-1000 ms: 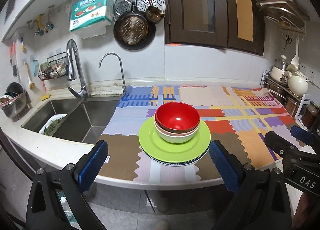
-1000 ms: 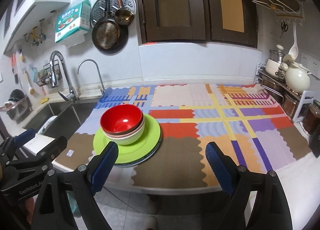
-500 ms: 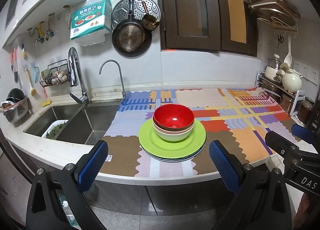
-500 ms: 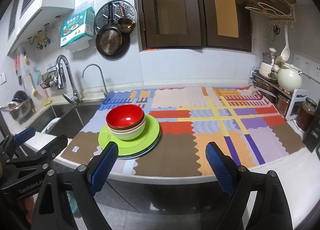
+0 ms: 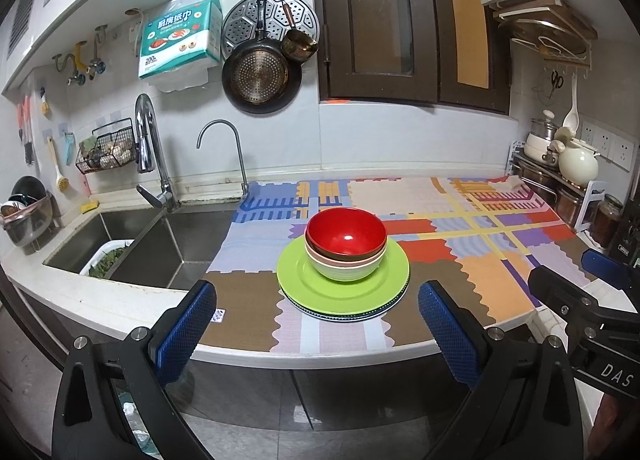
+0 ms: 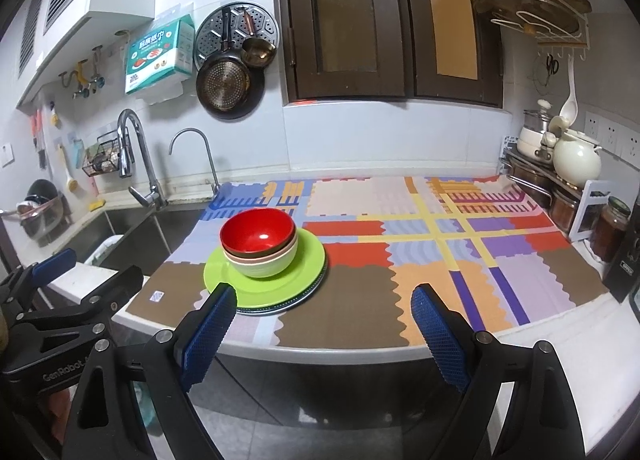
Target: Organize plates and bowls
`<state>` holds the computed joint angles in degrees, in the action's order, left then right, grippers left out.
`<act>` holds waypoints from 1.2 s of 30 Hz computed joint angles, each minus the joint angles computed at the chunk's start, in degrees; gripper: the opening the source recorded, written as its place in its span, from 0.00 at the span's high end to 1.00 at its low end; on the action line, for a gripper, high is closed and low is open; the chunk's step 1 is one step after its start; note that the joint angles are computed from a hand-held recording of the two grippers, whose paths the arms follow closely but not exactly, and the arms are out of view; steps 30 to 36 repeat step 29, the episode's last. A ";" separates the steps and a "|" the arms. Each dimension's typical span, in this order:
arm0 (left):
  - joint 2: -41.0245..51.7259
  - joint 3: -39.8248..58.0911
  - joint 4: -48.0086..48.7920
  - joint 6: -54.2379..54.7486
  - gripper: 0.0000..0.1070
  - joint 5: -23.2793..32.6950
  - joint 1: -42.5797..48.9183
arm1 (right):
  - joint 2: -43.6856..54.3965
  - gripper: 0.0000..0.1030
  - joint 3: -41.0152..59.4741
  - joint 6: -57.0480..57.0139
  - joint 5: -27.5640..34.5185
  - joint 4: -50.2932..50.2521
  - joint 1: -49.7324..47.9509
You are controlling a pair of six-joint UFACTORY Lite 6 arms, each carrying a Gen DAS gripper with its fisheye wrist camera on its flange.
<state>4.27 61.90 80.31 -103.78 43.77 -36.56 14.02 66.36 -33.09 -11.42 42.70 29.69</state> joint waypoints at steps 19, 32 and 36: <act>-1.51 -1.23 -0.15 -0.86 0.04 1.61 -1.25 | -1.66 0.13 -1.31 1.28 -0.35 -1.92 0.48; -1.57 -1.09 -0.63 -1.28 0.04 3.08 -2.61 | -2.59 0.13 -2.30 1.72 -0.38 -2.36 0.16; -1.57 -1.09 -0.63 -1.28 0.04 3.08 -2.61 | -2.59 0.13 -2.30 1.72 -0.38 -2.36 0.16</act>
